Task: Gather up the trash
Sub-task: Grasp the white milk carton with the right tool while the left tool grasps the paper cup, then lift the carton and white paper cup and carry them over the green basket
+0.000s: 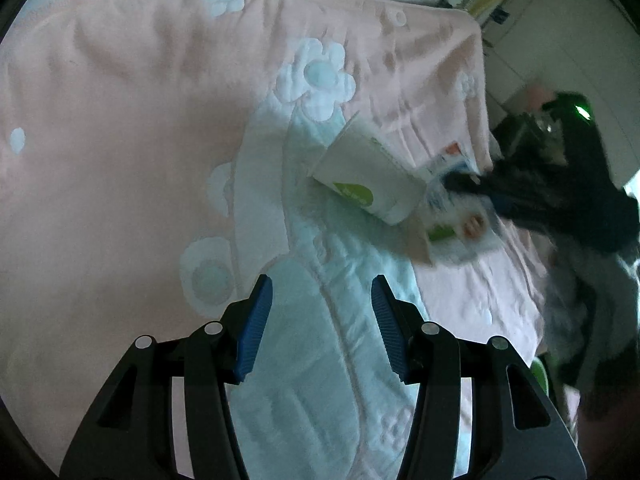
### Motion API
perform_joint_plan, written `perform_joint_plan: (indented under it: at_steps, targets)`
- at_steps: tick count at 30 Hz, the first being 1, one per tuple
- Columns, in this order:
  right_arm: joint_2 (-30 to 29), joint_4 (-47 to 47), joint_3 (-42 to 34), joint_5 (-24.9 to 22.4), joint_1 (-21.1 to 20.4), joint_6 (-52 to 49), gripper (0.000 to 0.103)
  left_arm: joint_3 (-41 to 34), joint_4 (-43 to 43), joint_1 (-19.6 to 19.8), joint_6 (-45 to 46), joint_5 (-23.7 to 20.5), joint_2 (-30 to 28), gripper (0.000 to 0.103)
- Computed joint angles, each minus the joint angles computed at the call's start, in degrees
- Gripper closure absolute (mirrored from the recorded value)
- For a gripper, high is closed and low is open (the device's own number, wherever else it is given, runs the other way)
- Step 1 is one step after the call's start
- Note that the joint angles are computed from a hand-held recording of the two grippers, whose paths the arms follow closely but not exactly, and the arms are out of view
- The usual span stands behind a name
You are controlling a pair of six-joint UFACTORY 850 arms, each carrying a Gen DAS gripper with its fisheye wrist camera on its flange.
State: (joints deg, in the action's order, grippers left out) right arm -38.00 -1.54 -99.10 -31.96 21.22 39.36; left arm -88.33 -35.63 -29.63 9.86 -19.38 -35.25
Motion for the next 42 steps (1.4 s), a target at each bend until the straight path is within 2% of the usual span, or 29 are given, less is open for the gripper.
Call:
perform_joint_plan:
  at_steps: [7,9,14,21,29,31,38,42]
  targets:
    - [6.78,-2.51,7.79,2.18,0.64,-1.49,0.065,-8.0,8.62,-1.41,-14.71,-1.94,-4.73,0.052]
    - [8.52,-3.74,9.79,2.55,0.96,-1.48,0.065,-11.08,14.87,-2.09,-22.05,-2.45,-6.38,0.052]
    - [13.04,-8.26,15.06,3.65,1.31,0.0,0.065,-19.17,18.76,-2.24,-32.01,-5.6,-11.1,0.051]
    - [21.04,-9.31,24.92,7.42,0.8,-1.18,0.065,-31.52,29.66,-3.29,-46.85,-10.22,-18.38,0.049]
    - [27.54,-10.81,33.42,9.37,0.47,-0.49,0.065,-39.34,32.6,-4.02,-53.33,-13.62,-23.19,0.042]
    - [28.69,-11.0,34.97,9.81,0.45,-0.24,0.065,-41.15,32.6,-4.21,-53.72,-14.35,-24.29,0.036]
    - [31.11,-10.74,38.65,11.32,0.04,0.43,0.065,-51.36,35.19,-4.71,-56.63,-19.31,-30.62,0.035]
    - [32.54,-11.32,40.54,11.63,0.05,1.0,0.065,-55.64,36.68,-5.02,-57.38,-20.69,-33.28,0.035]
